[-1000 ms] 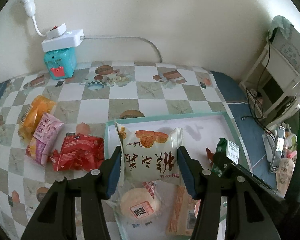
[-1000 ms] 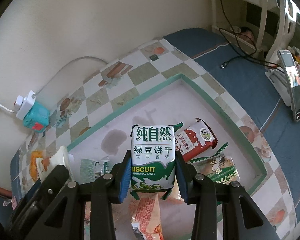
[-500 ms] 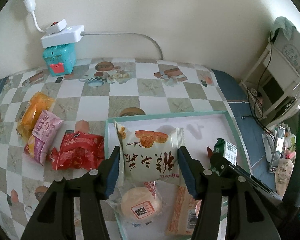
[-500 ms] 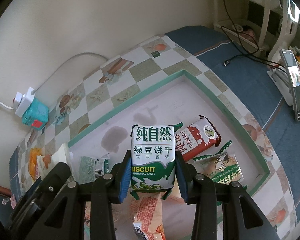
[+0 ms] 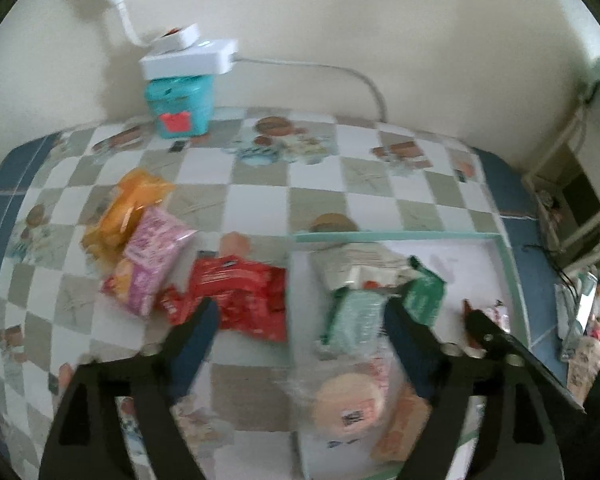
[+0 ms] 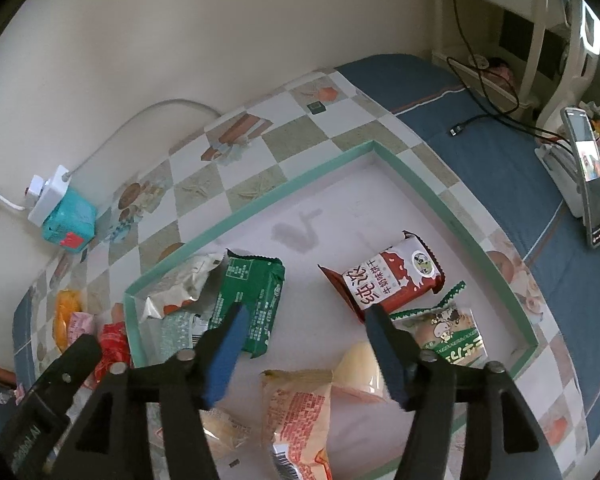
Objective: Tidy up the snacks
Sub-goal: 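Open both grippers to drop the cookie pack and biscuit box into the tray, then move both tools back over the remaining snacks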
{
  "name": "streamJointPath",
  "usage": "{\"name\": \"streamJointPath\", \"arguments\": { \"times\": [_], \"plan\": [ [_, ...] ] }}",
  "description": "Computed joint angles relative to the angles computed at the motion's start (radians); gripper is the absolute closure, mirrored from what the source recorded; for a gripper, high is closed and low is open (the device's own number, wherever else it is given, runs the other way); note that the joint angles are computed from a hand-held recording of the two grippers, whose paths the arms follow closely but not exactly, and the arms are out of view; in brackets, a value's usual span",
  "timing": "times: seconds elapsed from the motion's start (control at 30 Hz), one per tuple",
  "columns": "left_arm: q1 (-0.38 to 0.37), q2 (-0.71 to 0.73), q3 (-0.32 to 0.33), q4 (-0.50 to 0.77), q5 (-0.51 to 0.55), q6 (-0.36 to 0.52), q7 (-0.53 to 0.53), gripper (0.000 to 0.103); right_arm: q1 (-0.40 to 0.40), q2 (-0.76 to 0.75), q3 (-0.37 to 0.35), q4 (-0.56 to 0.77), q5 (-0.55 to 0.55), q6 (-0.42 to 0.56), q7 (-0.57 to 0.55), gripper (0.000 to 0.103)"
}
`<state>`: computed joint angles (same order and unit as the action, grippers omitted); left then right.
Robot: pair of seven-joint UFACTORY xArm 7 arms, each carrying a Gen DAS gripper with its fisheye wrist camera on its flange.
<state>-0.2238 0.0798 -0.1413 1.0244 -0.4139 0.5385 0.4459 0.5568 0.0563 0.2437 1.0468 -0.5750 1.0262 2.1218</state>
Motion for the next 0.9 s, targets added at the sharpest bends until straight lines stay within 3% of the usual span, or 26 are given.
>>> {"name": "streamJointPath", "arguments": {
  "times": [0.07, 0.33, 0.57, 0.9],
  "plan": [
    [0.007, 0.015, 0.014, 0.01, 0.031, 0.0, -0.045, 0.01, 0.002, 0.007, 0.001, 0.009, -0.003, 0.009, -0.002, 0.022],
    [0.067, 0.065, 0.051, 0.052, 0.096, -0.006, -0.163, 0.003, 0.018, 0.04, -0.003, 0.06, -0.033, 0.035, -0.012, 0.001],
    [0.133, 0.104, 0.096, 0.091, 0.204, -0.021, -0.267, 0.003, 0.053, 0.125, -0.021, 0.185, -0.06, 0.068, -0.076, 0.0],
    [0.244, 0.139, 0.151, 0.147, 0.299, 0.007, -0.341, 0.003, 0.169, 0.356, -0.09, 0.531, -0.109, 0.105, -0.262, 0.0]
  ]
}}
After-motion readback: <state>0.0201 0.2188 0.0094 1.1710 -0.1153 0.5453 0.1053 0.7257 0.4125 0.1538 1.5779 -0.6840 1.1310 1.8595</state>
